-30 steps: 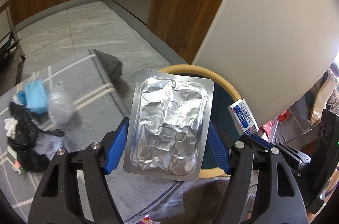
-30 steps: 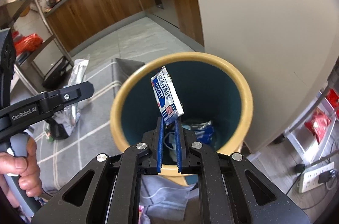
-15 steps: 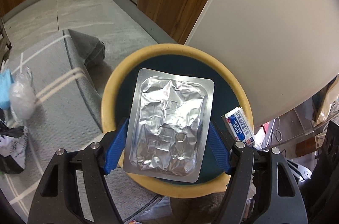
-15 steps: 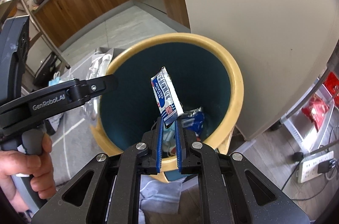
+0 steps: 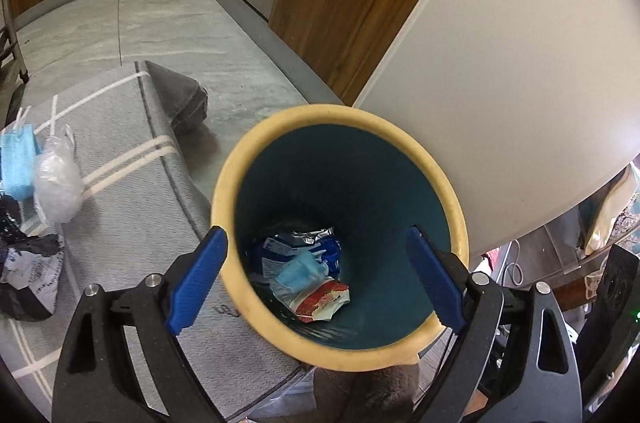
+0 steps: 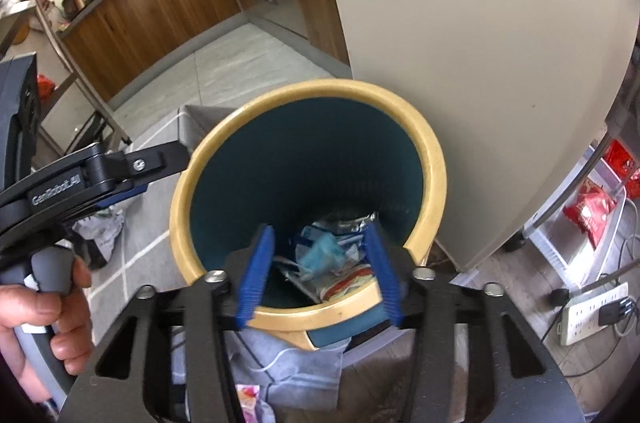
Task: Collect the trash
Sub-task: 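Open both grippers to drop the tray and box into the bin, then grasp the black plastic bag with the left gripper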
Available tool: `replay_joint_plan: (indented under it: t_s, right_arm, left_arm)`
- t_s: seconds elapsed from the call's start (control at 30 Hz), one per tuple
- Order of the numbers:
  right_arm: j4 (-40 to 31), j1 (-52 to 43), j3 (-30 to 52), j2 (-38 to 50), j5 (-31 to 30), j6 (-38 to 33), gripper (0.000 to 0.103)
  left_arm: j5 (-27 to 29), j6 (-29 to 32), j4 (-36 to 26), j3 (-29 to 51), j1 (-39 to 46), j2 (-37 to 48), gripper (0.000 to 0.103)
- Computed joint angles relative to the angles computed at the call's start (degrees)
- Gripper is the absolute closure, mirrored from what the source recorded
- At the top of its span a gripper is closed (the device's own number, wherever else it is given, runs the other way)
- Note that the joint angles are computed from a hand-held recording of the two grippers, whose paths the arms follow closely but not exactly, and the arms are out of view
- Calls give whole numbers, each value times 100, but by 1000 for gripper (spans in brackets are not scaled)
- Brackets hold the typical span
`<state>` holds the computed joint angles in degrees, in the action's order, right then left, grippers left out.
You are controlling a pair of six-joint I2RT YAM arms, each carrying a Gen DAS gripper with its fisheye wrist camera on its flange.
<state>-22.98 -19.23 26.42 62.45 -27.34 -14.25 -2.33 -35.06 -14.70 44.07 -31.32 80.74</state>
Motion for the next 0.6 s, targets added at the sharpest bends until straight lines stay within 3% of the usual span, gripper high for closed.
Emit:
replay_joint_plan:
  t_s: [0.27, 0.6]
  right_arm:
    - [-135, -19, 15, -461, 18, 165, 18]
    - [-342, 481, 2, -893, 156, 431, 12]
  left_arm:
    - [-398, 211, -526, -241, 11, -985, 6]
    - [-636, 580, -1491, -636, 507, -2452, 6]
